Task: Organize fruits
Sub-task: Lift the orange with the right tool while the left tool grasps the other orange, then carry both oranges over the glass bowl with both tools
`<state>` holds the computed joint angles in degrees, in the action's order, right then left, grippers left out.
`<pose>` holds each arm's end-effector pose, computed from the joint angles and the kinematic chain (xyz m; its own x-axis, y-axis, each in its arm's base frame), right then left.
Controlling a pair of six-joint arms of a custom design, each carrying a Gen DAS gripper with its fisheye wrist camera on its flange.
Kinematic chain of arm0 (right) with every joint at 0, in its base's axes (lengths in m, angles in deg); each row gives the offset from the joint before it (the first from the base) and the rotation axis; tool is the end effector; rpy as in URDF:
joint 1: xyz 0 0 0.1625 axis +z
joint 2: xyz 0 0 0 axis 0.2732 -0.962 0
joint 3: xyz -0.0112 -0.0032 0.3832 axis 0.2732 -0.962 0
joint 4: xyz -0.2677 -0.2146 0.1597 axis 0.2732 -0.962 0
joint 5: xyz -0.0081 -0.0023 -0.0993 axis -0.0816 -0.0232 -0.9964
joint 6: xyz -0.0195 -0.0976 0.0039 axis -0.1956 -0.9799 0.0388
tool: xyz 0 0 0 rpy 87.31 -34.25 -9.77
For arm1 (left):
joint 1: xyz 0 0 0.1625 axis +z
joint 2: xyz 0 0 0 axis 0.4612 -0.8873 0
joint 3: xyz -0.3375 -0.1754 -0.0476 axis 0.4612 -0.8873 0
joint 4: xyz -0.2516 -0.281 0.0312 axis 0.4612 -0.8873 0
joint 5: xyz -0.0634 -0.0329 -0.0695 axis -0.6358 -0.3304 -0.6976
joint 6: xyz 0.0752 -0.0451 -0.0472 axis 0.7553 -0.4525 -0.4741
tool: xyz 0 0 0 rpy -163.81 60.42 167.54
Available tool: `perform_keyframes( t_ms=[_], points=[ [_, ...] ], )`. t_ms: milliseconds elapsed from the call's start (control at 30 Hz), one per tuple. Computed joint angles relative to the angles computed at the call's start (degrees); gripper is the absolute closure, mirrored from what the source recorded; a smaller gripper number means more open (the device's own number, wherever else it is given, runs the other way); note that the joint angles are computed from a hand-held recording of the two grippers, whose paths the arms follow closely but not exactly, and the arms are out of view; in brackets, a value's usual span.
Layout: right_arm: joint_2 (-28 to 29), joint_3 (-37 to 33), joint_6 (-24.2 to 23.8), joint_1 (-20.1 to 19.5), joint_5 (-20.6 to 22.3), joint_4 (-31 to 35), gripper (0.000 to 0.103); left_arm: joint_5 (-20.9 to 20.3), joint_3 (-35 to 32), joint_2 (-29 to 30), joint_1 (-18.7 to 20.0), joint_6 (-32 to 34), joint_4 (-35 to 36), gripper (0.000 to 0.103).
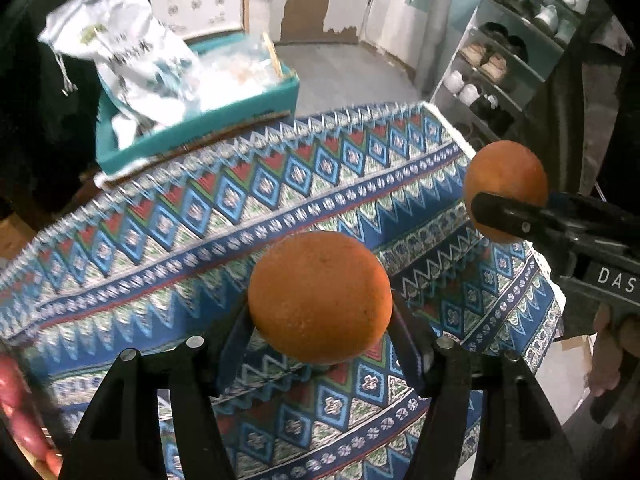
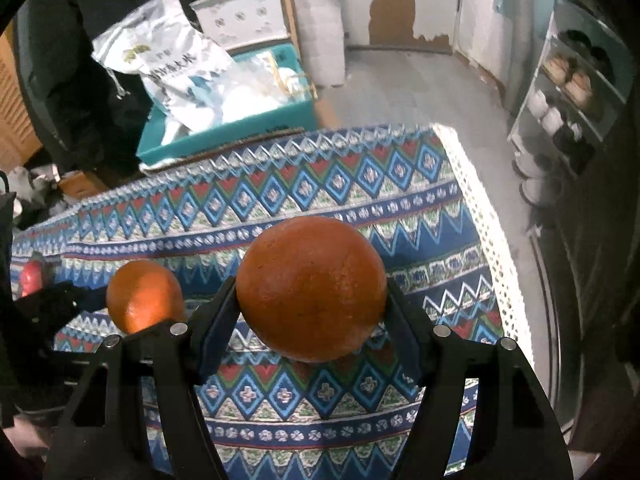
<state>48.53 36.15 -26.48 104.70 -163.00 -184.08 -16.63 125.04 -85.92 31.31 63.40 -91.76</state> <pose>0.3568 -0.4825 0.0647 -0.7785 -0.0226 0.6272 -0.3367 0.8585 -0.3869 -0.0893 -0.5059 0.2711 -0.7472 0.4032 -0.5283 0.5394 0.8323 -0.1277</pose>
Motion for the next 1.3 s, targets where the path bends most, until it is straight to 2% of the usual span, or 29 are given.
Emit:
perform_keyframes(
  t_ms=[300, 500, 800, 1300],
  points=[
    [0.7, -3.3, -3.7, 4.3, -2.3, 0.8, 0.033, 0.4, -1.5, -4.9, -2.2, -0.6, 2.1, 0.037],
    [1.2, -5.6, -5.6, 7.2, -2.4, 1.0, 0.033, 0.6, -1.6, -9.0, -3.7, -1.7, 3.8, 0.037],
    [1.7, -8.7, -6.6, 10.3, 0.4, 1.2, 0.033, 2.1, -2.7, -15.1, -5.5, -2.5, 7.1, 0.037],
    [5.4, -16.0, -9.6, 14.5, 3.8, 1.7, 0.033, 6.8, -3.4, -24.0, -9.0, -2.3, 12.1, 0.037]
  ],
)
